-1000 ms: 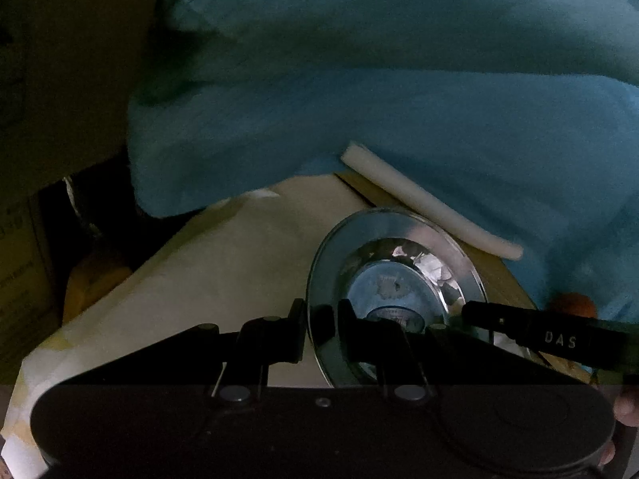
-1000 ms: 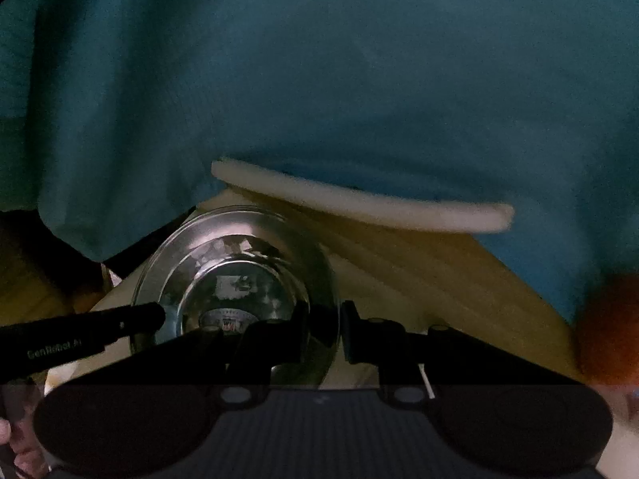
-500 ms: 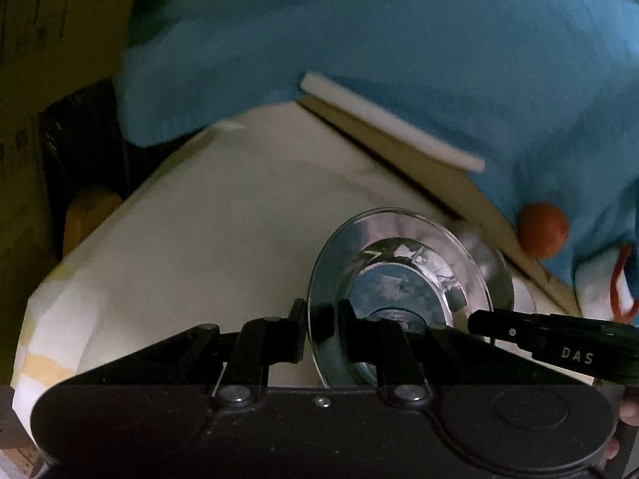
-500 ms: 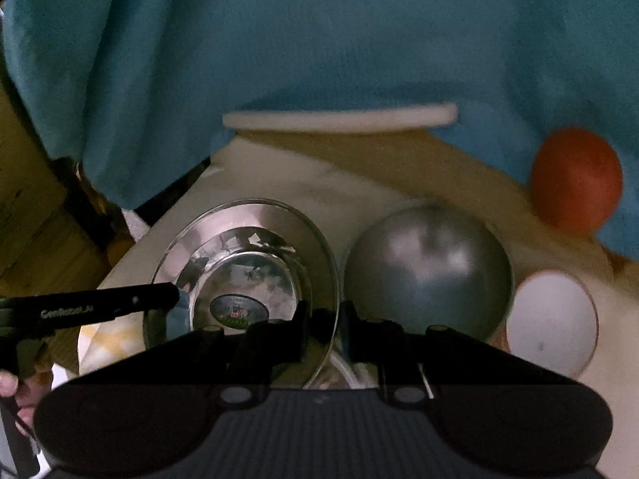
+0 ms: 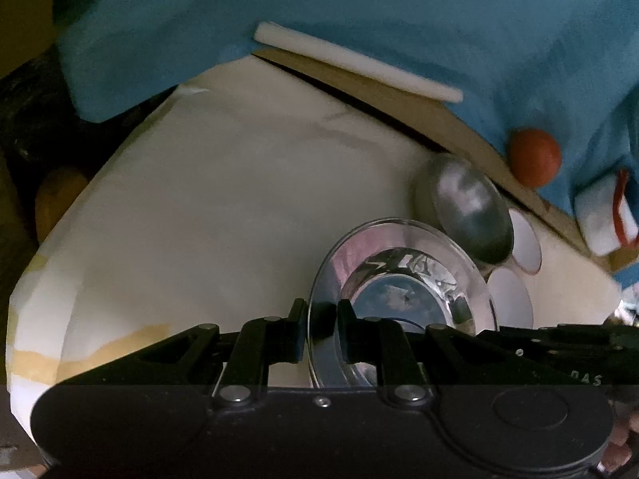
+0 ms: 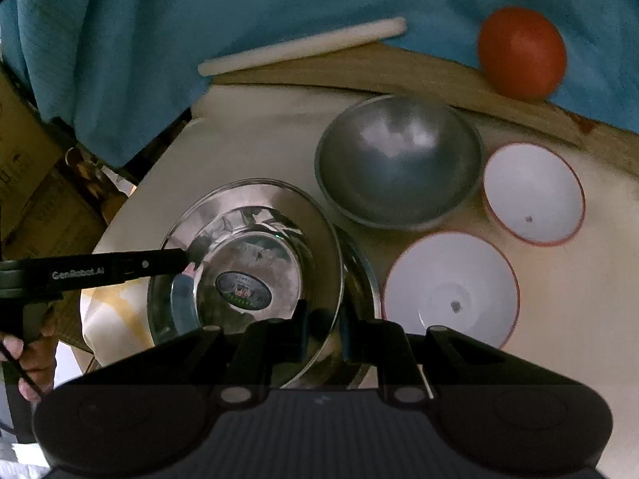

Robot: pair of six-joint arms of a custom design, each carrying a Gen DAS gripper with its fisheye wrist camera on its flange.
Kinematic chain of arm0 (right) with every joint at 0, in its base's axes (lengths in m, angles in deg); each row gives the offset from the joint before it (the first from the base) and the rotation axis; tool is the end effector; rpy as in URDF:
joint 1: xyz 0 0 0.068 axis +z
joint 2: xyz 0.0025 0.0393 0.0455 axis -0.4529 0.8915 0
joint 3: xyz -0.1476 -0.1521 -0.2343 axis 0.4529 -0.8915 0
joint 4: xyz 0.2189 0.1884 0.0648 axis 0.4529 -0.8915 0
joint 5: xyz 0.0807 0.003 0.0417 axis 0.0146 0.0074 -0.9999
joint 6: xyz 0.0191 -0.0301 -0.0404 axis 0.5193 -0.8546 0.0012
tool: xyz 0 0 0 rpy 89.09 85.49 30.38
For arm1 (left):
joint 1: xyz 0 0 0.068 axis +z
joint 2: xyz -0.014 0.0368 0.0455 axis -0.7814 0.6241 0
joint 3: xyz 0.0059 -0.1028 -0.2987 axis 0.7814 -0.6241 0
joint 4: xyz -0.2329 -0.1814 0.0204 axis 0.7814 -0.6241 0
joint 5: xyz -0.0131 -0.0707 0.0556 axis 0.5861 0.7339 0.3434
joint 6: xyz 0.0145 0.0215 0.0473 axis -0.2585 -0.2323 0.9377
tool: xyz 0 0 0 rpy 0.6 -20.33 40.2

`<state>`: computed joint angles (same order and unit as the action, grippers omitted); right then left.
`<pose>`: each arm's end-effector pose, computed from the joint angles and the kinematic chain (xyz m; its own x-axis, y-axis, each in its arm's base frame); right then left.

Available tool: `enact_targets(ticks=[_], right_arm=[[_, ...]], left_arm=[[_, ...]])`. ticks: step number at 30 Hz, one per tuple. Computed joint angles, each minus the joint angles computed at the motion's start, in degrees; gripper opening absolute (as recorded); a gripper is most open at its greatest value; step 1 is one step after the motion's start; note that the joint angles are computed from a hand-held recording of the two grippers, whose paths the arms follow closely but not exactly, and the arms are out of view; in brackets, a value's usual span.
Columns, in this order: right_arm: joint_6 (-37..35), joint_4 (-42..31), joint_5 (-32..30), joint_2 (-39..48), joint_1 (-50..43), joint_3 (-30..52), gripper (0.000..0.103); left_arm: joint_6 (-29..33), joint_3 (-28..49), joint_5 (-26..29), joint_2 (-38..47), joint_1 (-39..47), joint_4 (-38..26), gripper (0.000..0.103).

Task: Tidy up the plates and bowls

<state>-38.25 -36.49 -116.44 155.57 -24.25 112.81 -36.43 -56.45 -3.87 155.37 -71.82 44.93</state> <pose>0.3755 0.0360 0.1645 -0.7226 -0.5231 -0.4518 -0.6748 0.6756 0.2971 0.2435 -0.0859 0.1568 -0.7420 -0.4971 -0.4499 -0.3799 0.8646 -0.3288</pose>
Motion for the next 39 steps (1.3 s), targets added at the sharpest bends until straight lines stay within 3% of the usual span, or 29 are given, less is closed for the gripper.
enact_targets(ticks=[28,39], right_arm=[[1.5,-0.5,2.0,-1.8,-2.6,-2.9,0.018],[1.1,0.6,2.9,-2.5,-2.0,-3.8,0.019]], left_arm=[[7.2,3.7,-4.4,4.1,-4.2,-2.5,0.020],[7.1,4.5,-5.2,4.6,-4.7,-3.6,0.020]])
